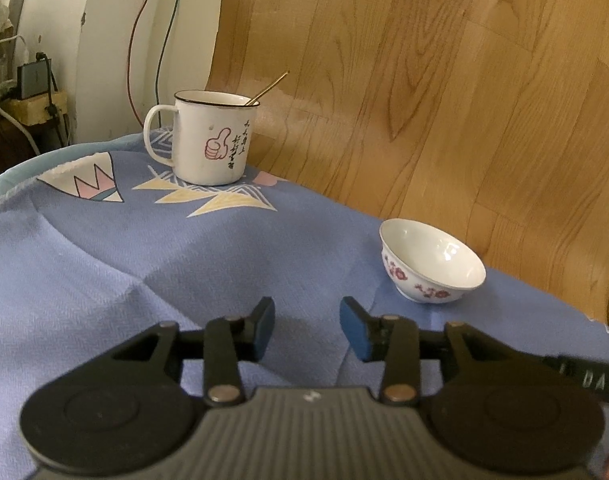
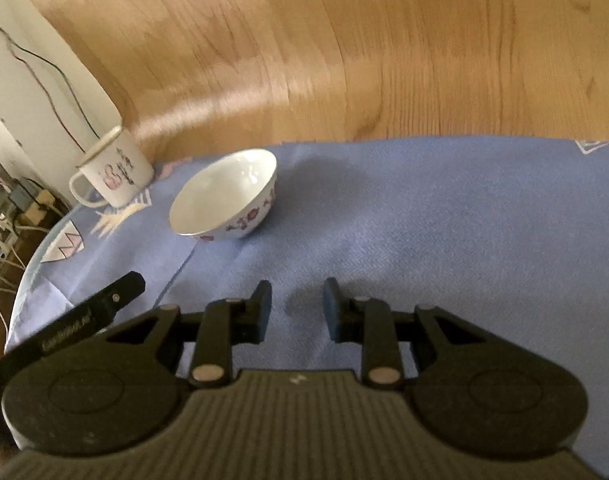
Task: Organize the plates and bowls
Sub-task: 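Move the right gripper to the last white floral bowl by the mug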
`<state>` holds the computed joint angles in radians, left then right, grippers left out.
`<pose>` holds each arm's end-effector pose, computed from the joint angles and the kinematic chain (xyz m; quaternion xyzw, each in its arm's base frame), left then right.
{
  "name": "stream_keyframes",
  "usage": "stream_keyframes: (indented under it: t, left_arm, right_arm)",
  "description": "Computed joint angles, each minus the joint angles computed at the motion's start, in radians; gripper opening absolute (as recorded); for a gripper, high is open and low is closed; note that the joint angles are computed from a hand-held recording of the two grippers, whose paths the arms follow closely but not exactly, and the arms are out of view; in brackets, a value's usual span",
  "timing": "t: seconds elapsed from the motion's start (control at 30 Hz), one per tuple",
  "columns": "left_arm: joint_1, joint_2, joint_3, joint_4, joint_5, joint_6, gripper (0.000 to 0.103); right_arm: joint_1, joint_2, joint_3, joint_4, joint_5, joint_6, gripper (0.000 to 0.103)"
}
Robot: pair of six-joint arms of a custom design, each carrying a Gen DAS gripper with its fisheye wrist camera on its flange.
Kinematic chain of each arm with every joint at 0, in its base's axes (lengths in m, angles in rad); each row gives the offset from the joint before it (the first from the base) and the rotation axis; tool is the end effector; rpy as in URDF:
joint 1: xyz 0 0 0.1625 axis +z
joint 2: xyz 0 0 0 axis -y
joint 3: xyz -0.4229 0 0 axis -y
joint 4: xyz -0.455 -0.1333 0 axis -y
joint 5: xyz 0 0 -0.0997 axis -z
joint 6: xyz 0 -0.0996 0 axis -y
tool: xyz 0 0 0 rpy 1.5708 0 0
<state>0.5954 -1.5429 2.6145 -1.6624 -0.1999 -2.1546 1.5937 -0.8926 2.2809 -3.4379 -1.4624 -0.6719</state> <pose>-0.0930 -0.3419 0.0919 -0.1322 0.7334 -0.5564 0.3676 0.1551 -0.4786 0.0024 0.3423 -0.9077 0.2412 0.0256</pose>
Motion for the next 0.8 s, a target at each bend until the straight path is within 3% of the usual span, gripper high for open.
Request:
stream_keyframes:
  t: [0.13,0.27,0.8]
  left_arm:
    - [-0.004,0.013,-0.011,0.048,0.007,-0.034,0.040]
    - [-0.009,0.020,-0.016,0.073,0.012,-0.053,0.041]
    - [-0.016,0.035,-0.028,0.126,0.018,-0.095,0.046]
  right_arm:
    - [-0.049,0.038,0.038,-0.135,0.090,-0.068,0.032]
    - [-0.073,0.018,0.039,-0.095,0.130,-0.046,0.032]
    - [-0.076,0.019,0.057,-0.129,0.132,-0.072,0.037]
